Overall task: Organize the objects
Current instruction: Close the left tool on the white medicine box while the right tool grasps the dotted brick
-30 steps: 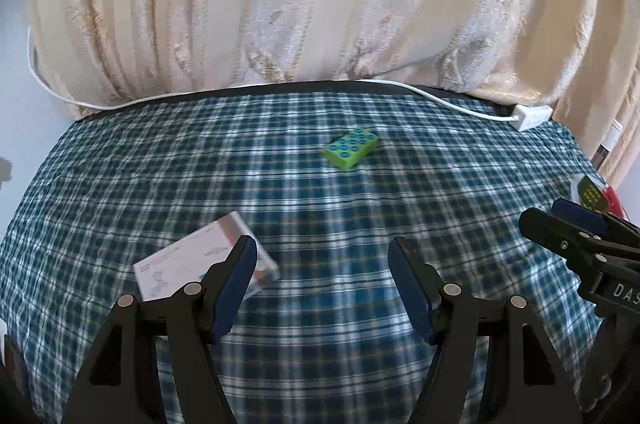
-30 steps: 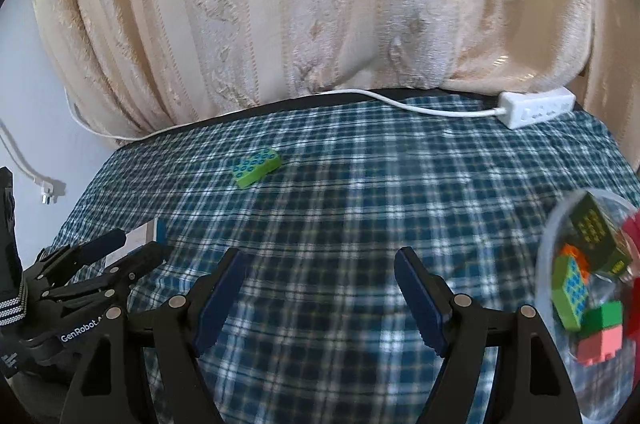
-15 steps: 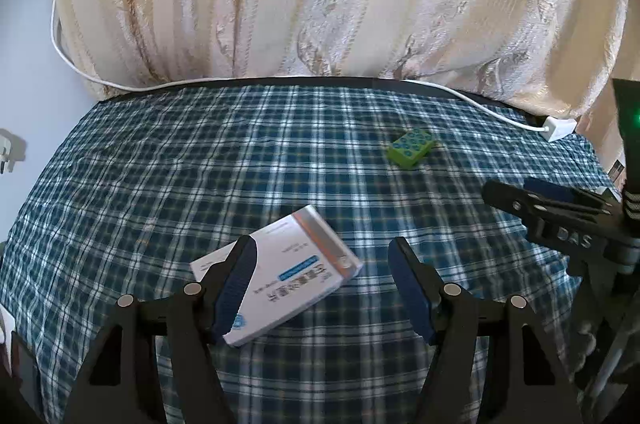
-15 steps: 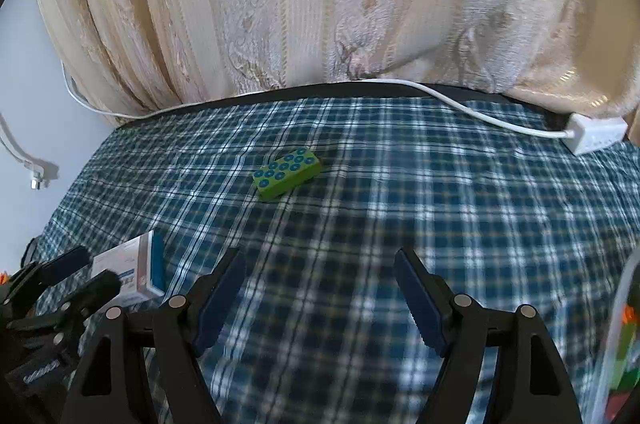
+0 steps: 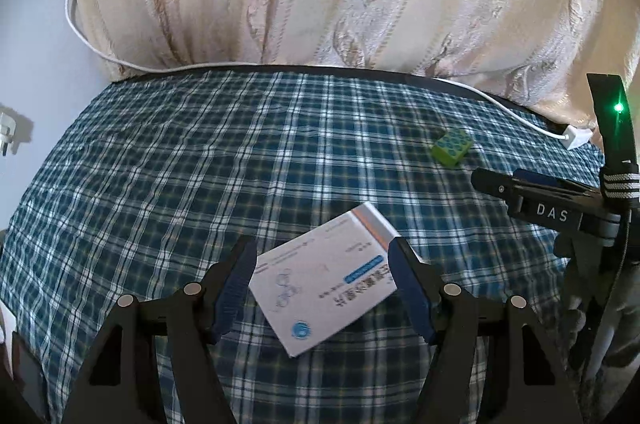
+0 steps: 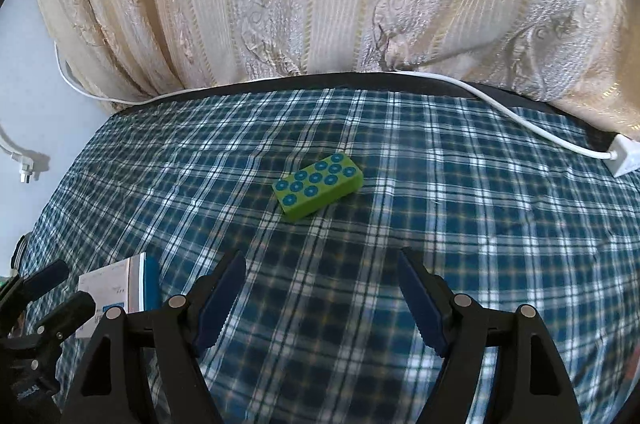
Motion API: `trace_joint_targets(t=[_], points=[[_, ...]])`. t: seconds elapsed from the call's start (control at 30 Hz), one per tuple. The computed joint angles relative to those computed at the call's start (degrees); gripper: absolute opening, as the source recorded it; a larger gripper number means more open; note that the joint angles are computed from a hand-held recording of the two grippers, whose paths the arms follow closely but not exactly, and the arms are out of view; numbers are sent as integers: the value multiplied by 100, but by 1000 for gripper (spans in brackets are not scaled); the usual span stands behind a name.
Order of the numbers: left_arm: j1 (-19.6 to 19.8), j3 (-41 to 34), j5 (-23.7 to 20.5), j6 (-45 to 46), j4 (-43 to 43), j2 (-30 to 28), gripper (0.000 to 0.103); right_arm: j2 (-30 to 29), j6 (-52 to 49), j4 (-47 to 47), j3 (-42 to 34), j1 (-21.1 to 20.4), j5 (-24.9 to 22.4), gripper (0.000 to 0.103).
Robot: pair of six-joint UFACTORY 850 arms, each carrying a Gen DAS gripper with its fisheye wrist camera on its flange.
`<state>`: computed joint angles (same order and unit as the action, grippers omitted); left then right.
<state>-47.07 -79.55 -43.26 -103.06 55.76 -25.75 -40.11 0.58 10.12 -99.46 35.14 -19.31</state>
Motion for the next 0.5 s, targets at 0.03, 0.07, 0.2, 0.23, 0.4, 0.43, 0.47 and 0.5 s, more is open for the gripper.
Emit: trace_joint_targets(t=[0.03,0.07,0.2,0.23,0.4,0.43,0.47,0.5], points=[[23,25,32,-20,-12,9,69,-59,-29,66,-82,-5,-41,80],[36,54,49,-51,-11,24,69,-102,-69,129,-142,-12,-70,80],[67,157,122,-175,33,79,69,-321,-262,401,-461,-26,-233,80],[70,174,136,-191,39,87,69,-393,-326,503,-561,-35,-289,80],[94,254,196,-277,61,131,69,-741,-267,670,-1063,-60,-550,80],[98,274,205,-302,72,146,69,-799,-199,638,-1154,-61,-553,80],[101,293,210,-330,84,163,69,-870,-136,601,-1277,-63,-613,80],[105,310,216,-370,105,179,69,-953,-122,646,-1418,-69,-682,80]])
